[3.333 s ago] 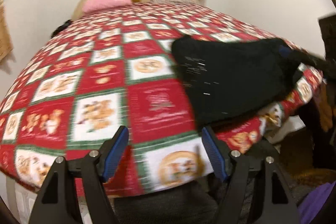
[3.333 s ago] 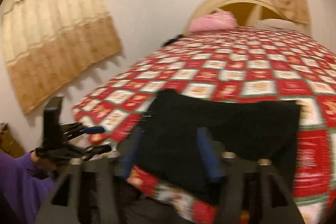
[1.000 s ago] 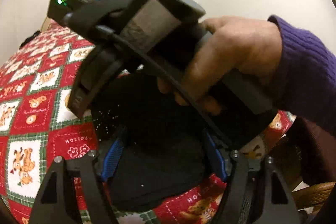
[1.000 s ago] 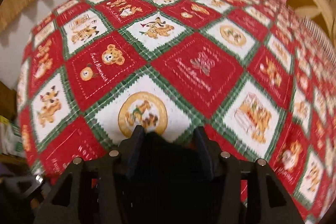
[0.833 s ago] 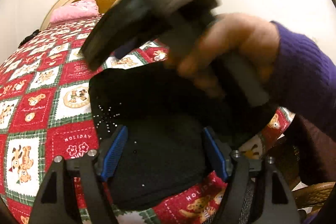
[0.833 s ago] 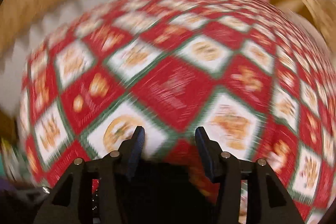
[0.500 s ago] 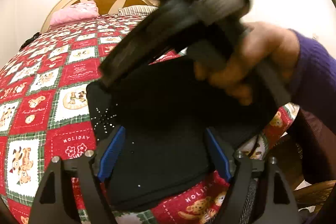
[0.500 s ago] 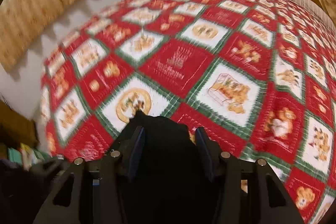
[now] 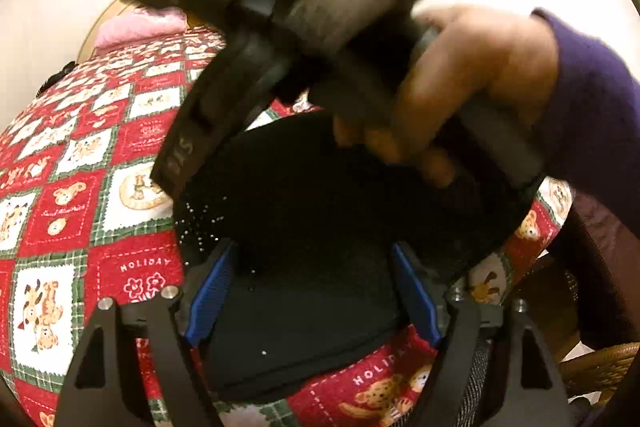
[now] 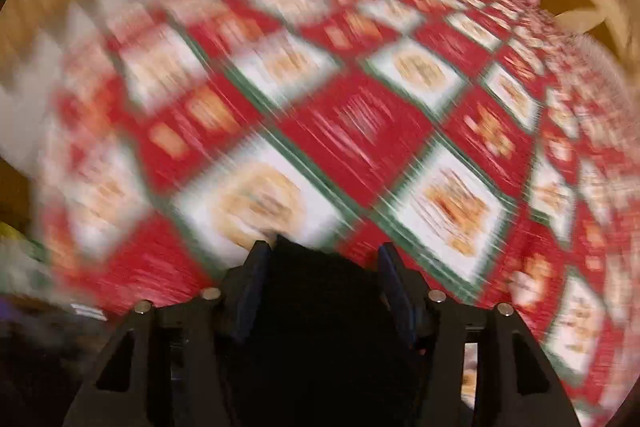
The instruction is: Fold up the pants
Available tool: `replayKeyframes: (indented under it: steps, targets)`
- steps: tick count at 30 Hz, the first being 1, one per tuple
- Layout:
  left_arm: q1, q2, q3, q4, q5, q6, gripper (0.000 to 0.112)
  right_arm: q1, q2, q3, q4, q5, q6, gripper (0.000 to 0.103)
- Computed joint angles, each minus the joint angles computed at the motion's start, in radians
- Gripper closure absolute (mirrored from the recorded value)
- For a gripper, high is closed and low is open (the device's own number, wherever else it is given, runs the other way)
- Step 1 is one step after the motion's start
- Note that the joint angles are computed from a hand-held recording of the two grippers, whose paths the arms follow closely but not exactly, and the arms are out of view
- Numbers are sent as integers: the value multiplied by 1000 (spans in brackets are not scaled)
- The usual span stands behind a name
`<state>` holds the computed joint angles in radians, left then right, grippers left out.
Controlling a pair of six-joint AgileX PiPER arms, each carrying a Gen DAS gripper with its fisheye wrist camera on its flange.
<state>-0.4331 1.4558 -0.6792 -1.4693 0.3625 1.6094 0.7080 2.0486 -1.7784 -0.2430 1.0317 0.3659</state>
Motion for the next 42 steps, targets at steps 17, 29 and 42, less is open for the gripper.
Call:
replayKeyframes:
  steps: [17,29,42]
  targets:
    - [-18,-11,21,-71,-27,64,31,-190,-336,427,114,-373,230,39]
    - [-53,-34,23,-5,-72,-10,30,-91,-559,742,-56,-471,418,48]
    - [38,-62,-100,369,2,-442,30,183,-1143,1226,-598,-131,1122,48]
